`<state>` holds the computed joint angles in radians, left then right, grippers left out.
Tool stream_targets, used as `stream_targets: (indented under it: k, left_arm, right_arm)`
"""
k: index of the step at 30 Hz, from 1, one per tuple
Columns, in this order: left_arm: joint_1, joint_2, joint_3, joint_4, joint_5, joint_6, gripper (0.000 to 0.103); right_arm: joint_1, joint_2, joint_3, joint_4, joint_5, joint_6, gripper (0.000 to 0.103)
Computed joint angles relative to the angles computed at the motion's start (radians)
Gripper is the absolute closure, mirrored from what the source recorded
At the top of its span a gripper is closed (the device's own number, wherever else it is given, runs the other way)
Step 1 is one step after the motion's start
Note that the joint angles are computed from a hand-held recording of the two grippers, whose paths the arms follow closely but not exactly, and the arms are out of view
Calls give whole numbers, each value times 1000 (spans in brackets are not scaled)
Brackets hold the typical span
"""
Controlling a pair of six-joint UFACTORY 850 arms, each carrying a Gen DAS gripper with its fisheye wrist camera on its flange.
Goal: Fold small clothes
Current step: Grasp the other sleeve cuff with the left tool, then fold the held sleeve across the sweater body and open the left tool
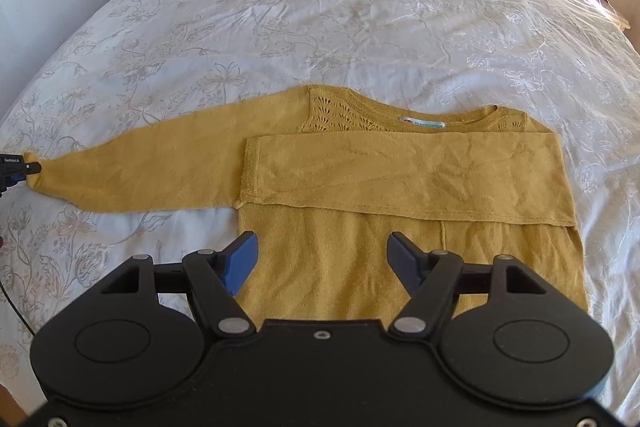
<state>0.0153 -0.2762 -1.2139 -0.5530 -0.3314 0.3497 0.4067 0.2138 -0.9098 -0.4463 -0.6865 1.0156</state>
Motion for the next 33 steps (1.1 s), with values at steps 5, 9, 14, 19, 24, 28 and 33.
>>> stream_targets:
  k: [5, 9, 14, 19, 24, 28, 33]
  left_arm:
    - [-10, 70, 3, -172, -66, 88, 87]
    - [-48, 125, -5, -282, -110, 154, 87]
    - [-157, 182, -23, -373, -114, 171, 87]
    - [-323, 194, -45, -440, -53, 101, 87]
    - [-511, 129, -98, -456, 35, 46, 87]
    - [-643, 37, -161, -477, 85, 19, 87]
    - [-759, -79, -266, -282, 44, -155, 77]
  right_arm:
    - [-15, 24, 31, 30, 41, -38, 30]
    - [-41, 68, 77, 80, 86, -83, 30]
    - [-95, 155, 160, 171, 142, -210, 30]
    - [-209, 277, 249, 338, 169, -464, 30]
    - [-381, 406, 326, 518, 148, -755, 30]
    - [-533, 476, 368, 661, 106, -969, 29]
    - [-682, 524, 394, 755, 58, -1100, 29]
